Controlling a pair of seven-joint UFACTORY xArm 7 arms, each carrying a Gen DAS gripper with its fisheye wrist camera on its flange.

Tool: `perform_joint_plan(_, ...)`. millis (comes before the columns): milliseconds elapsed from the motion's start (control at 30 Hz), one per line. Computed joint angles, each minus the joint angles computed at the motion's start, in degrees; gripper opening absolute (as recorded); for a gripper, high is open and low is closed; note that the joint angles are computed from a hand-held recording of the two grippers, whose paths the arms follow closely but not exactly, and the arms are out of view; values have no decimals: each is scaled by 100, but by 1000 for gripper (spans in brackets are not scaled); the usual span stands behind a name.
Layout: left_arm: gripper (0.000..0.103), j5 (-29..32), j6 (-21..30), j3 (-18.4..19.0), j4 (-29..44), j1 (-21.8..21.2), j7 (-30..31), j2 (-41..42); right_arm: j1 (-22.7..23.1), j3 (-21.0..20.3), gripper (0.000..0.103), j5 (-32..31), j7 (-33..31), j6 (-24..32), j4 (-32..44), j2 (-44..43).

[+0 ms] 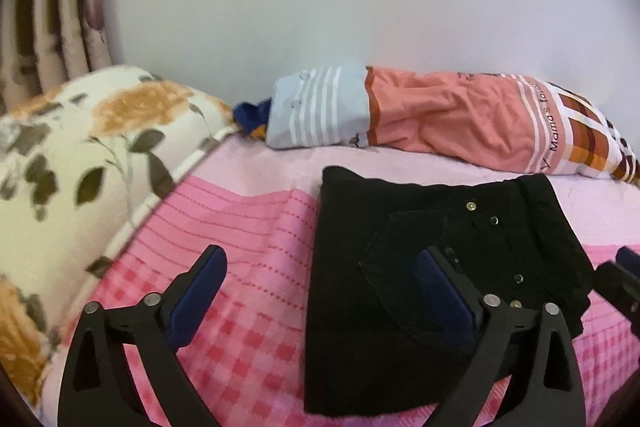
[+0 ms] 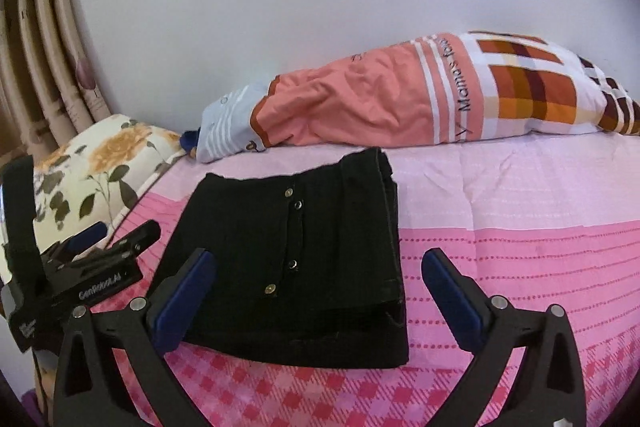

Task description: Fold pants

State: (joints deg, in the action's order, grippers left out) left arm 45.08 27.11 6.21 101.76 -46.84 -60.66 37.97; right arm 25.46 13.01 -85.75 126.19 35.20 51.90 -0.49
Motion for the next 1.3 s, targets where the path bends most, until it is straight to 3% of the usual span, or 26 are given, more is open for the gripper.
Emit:
perform_joint_plan(200,99,839,46,173,-527,-367,-751,-652,97,195,102,116,-168,269,-194,-486)
perform_joint_plan(267,102,1257,285,213,-641,-531,-1122,-897,104,277,102,205,-264,337,-246,-639)
perform_joint_plan(367,103,1638,881,111,-587,-694,-1275,-1133,93,398,102,274,-348,348,-331,-885)
perform_joint_plan(633,103,2752,998,-275,-1045,-698,-2258,-1969,50,843,102,614,-422,763,-600,-1598)
perform_joint_plan(733,103,2740,1385,-383,-998,-722,-2505,-2046,4,999,102,749,-491,912,-690,-1824)
perform_joint_plan(833,103,2822,612,-790,-1264,-191,-2835,-2235,-43,1172,102,894,-576,1086,-729,-1978)
perform_joint_plan(867,103,2962,640,-727,-1327,-259,-3070,-2291,-60,1229,102,925,-588,1151,-741,-2014)
perform_joint_plan(1000,103,3198,1912,-1017,-1187,-374,-3075,-2238,-118,1252,103,1187,-757,1110,-726,-2003)
perform_joint_plan(1300,103,3100,1484,-1496,-1415,157,-3003,-2372,-261,1343,103,1278,-714,891,-775,-2049)
